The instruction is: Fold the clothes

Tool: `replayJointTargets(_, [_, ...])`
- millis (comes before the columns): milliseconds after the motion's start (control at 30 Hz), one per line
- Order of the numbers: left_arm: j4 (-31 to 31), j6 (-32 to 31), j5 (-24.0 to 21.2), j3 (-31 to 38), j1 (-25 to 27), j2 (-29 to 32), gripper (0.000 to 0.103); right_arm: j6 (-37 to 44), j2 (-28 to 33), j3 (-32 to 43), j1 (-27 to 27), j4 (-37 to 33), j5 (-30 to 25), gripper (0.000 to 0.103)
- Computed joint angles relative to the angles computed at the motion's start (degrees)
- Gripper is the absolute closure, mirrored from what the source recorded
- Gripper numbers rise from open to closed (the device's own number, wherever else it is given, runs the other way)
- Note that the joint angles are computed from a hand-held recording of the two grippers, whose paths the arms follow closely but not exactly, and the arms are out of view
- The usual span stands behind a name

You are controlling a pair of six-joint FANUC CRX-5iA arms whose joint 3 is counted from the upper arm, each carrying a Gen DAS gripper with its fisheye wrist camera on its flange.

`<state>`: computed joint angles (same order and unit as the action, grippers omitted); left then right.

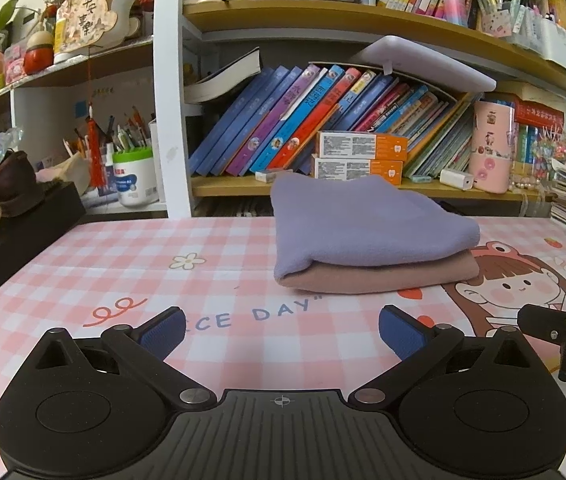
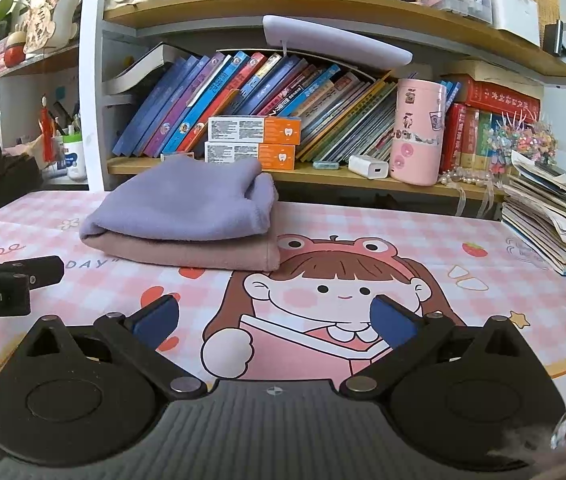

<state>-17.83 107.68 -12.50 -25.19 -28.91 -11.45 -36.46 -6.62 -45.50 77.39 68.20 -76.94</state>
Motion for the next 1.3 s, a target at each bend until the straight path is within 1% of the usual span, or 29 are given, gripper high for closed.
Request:
replayJointTargets(167, [2.3,-2.5,0.8,-0.7,0.4,0.0,0.000,0.0,0.0,0.0,0.1,-0.1,-0.1,0.000])
replayJointTargets(433, [2.5,-2.5,0.8,-0.7,0.4,0.0,0.000,0.3,0.1,0.1,0.0,-0.1,0.1,0.000])
replayJointTargets(500, [3.7,-3.9,1.3,-1.1,0.6,-0.1,0.000,0.4,0.2,0.2,0.0,-0.1,0.1,0.000])
replayJointTargets(867, [3.2,-3.3,1.1,-1.0,0.5,0.0,0.000,0.5,0.1,0.2,0.0,-0.2,0.2,0.000])
replayJointTargets(967, [2.3,-2.2,0.5,-0.5,0.4,0.2,0.000,0.6,0.1,0.2,-0.1,-0.1,0.3,0.000])
replayJointTargets(1300, [3.9,-4.2,1.1,-1.1,0.6,0.0,0.000,0.8,0.0,0.1,-0.1,-0.2,0.6,0.000])
